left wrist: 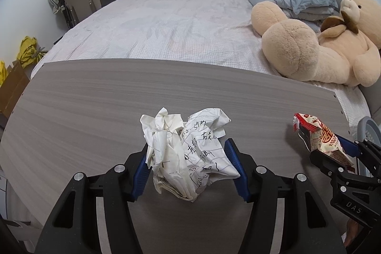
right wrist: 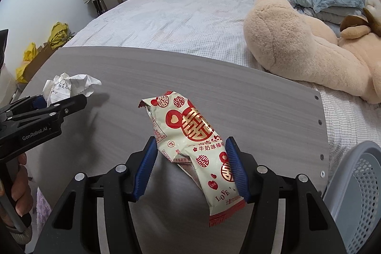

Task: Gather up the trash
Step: 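Carry the crumpled paper and snack wrapper over the wastebasket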

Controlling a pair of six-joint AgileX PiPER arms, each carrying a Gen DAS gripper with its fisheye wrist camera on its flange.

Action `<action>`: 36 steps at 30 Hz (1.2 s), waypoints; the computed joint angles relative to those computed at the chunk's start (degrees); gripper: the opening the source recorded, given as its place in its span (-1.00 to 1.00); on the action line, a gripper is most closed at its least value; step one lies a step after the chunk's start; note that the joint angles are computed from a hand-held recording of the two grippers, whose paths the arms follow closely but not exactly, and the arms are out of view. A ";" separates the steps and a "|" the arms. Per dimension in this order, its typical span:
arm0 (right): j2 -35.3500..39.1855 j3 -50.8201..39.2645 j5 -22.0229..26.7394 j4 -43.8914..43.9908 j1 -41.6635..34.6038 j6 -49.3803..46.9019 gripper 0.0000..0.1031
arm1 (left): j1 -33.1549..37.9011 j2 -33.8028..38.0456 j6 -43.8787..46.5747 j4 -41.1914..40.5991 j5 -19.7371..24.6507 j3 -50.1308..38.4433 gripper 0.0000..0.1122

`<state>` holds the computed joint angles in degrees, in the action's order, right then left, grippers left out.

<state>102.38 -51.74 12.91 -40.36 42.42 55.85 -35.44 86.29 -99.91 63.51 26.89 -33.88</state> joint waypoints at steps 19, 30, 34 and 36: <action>-11.17 16.07 1.64 -32.37 6.62 42.01 0.10 | -16.84 -3.35 -8.78 0.27 8.45 2.92 0.03; -22.22 25.02 5.13 -31.90 5.25 44.06 0.10 | -25.03 0.70 -7.84 -0.76 12.01 -4.05 0.03; -27.56 27.90 6.27 -28.11 3.11 39.99 0.10 | -26.47 3.11 -6.21 -1.05 11.92 -7.71 0.03; -30.39 28.95 7.12 -25.40 1.80 36.61 0.10 | -26.99 4.28 -4.92 -1.40 11.82 -9.70 0.03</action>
<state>71.99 -22.79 20.03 -65.76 44.22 92.46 -62.43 90.58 -104.83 62.11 38.72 -43.58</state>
